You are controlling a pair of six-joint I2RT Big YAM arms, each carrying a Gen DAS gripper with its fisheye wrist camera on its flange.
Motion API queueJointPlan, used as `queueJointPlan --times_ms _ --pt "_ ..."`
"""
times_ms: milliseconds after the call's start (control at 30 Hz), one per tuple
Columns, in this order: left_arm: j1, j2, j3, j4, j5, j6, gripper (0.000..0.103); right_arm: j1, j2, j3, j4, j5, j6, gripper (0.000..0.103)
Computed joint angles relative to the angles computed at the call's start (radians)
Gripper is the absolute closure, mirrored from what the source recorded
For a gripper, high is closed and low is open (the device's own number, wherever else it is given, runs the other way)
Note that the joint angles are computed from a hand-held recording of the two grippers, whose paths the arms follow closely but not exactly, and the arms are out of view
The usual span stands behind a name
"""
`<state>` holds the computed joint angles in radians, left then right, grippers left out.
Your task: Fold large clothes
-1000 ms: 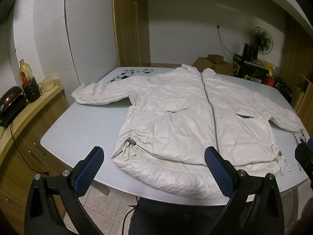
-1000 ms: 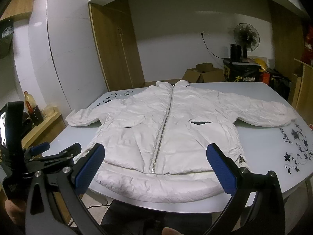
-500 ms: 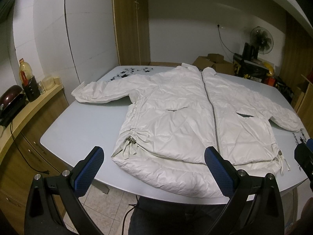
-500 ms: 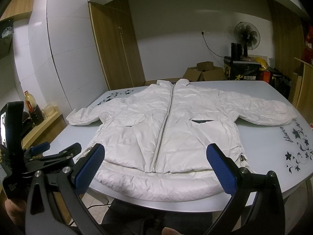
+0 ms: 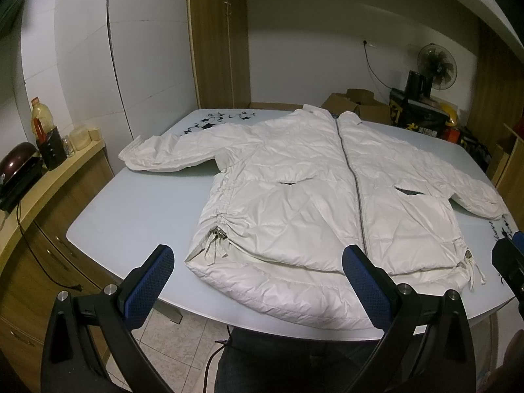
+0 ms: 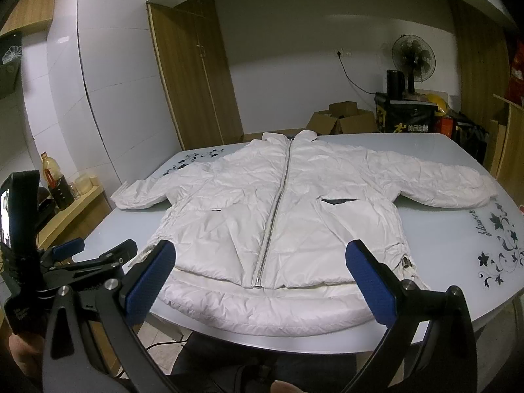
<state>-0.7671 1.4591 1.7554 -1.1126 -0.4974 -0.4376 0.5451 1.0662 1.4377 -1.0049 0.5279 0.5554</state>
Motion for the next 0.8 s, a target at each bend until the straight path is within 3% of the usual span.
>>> queueJointPlan --times_ms 800 --pt "-0.006 0.007 0.006 -0.015 0.010 -0.002 0.000 0.010 0.000 -0.007 -0.005 0.006 0.011 0.000"
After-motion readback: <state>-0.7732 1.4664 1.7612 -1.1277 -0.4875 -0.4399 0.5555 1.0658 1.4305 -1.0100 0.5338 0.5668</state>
